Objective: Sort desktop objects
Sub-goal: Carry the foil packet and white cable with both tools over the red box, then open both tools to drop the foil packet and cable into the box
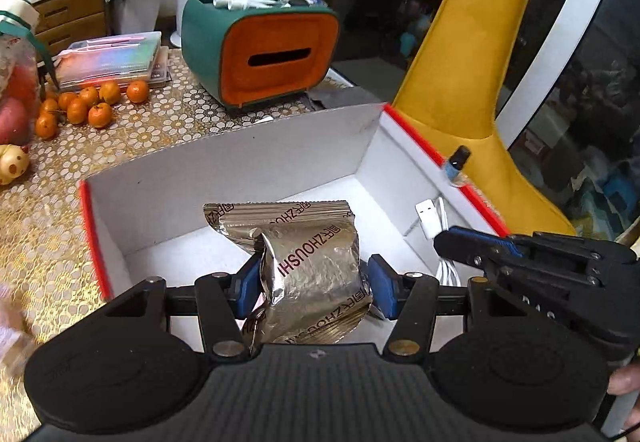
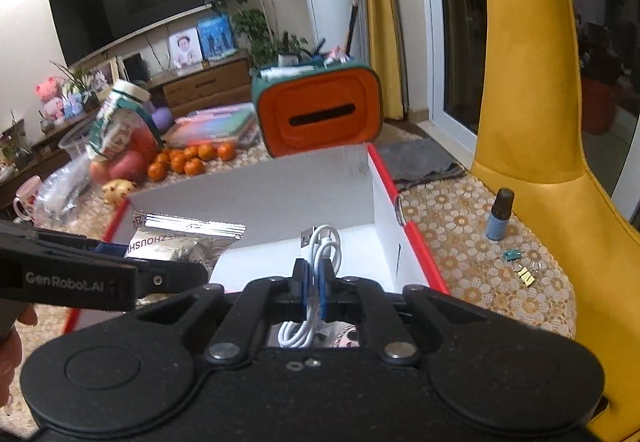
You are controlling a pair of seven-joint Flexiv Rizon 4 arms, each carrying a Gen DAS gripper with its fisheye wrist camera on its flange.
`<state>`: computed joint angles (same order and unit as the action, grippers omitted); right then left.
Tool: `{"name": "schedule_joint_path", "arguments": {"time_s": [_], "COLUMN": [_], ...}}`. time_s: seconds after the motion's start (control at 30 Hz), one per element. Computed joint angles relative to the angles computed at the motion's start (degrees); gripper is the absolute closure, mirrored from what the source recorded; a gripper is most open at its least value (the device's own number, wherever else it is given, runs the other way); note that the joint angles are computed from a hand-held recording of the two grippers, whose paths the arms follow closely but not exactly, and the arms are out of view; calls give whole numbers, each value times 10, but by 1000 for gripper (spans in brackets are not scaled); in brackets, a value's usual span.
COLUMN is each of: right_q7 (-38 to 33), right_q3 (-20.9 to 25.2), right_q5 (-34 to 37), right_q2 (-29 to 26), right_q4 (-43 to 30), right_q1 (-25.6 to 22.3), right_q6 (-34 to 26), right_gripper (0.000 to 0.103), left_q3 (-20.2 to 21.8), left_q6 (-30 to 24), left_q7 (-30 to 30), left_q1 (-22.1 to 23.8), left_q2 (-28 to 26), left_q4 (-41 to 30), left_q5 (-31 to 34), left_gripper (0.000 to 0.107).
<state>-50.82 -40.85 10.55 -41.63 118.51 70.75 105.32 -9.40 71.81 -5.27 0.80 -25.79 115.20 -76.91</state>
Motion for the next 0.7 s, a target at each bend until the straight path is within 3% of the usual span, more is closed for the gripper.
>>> {"name": "schedule_joint_path", "arguments": {"time_s": [0.33,0.7], "right_q7": [5,24], "right_q3": [62,88], "right_q5": [-56,-106], "right_q2": [-10,-12], "right_q4": [-36,-43], "right_q1": [-70,-99], "right_q6": [-34,-59], "right_gripper": [98,98], "left_q3": [13,5], "left_q6": [-45,-69], "left_q7": [-176,-299], "left_q1": [23,54], "left_q2": [-70,-106], "left_q4": [-73,-113], "left_q5": [208,351], "left_gripper": [51,50]}}
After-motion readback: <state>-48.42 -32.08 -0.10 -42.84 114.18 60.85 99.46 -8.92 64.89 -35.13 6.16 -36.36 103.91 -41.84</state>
